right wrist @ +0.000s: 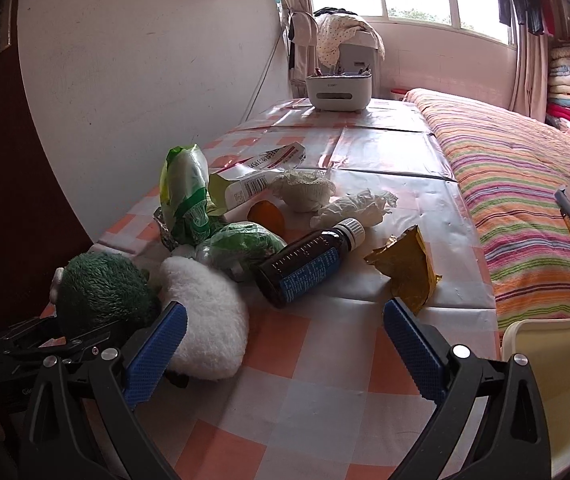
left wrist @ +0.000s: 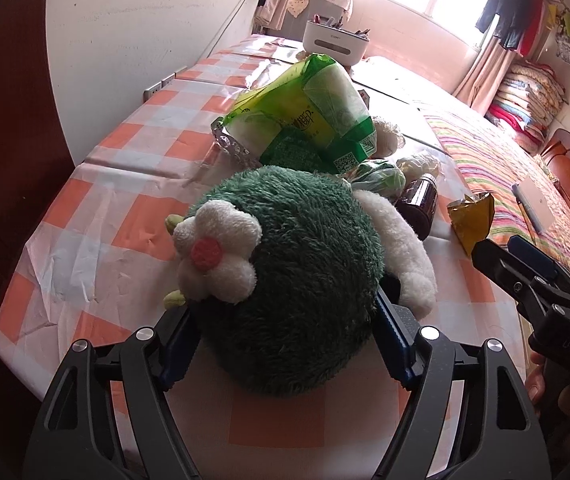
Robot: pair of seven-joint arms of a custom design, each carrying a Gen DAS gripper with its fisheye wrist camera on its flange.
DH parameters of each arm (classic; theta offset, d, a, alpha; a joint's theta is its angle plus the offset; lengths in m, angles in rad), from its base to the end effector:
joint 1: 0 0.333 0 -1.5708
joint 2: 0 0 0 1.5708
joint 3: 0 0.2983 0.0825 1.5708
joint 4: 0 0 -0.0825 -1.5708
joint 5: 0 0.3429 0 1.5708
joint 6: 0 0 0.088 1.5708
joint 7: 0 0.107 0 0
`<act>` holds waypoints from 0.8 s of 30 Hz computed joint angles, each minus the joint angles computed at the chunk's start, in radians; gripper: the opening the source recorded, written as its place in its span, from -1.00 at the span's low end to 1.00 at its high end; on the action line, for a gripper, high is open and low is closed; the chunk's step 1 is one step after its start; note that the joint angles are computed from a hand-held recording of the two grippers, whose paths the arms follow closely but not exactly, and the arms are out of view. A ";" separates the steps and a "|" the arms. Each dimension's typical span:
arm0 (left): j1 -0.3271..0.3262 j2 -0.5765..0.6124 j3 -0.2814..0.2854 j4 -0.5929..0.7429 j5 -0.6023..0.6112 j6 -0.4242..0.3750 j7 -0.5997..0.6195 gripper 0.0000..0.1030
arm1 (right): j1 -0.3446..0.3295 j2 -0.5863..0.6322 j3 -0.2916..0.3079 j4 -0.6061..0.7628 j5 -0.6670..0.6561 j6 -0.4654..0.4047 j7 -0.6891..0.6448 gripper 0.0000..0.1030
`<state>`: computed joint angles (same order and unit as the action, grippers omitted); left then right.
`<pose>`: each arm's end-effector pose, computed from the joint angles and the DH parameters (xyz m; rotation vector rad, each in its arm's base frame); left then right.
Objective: Collect trash
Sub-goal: 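Grasp the green plush toy with the left tool while the right tool grasps the white fluffy toy, then carry both toys to the cream bin and release them inside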
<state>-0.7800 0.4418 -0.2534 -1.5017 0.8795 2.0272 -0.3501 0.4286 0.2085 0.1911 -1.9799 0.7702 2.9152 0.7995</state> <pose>0.3956 -0.5242 0.4422 -2.2521 1.2547 -0.7023 0.5140 0.3057 0.4412 -2.1124 1.0096 -0.2540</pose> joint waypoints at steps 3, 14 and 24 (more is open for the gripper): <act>-0.004 -0.034 -0.003 -0.044 -0.002 -0.026 -0.033 0.44 | 0.011 0.027 -0.006 0.026 -0.035 -0.054 0.030 0.86; 0.014 -0.122 -0.053 -0.156 -0.005 -0.088 -0.142 0.44 | 0.052 0.122 -0.008 0.129 -0.113 -0.193 0.124 0.85; -0.006 -0.103 -0.065 -0.104 0.021 -0.130 -0.130 0.45 | 0.029 0.123 0.027 0.111 -0.071 -0.199 0.045 -0.08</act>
<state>-0.7861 0.3390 -0.3187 -1.6060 0.9005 1.8974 -0.4802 0.4581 0.3312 0.2186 -1.8688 0.6997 2.7161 0.8444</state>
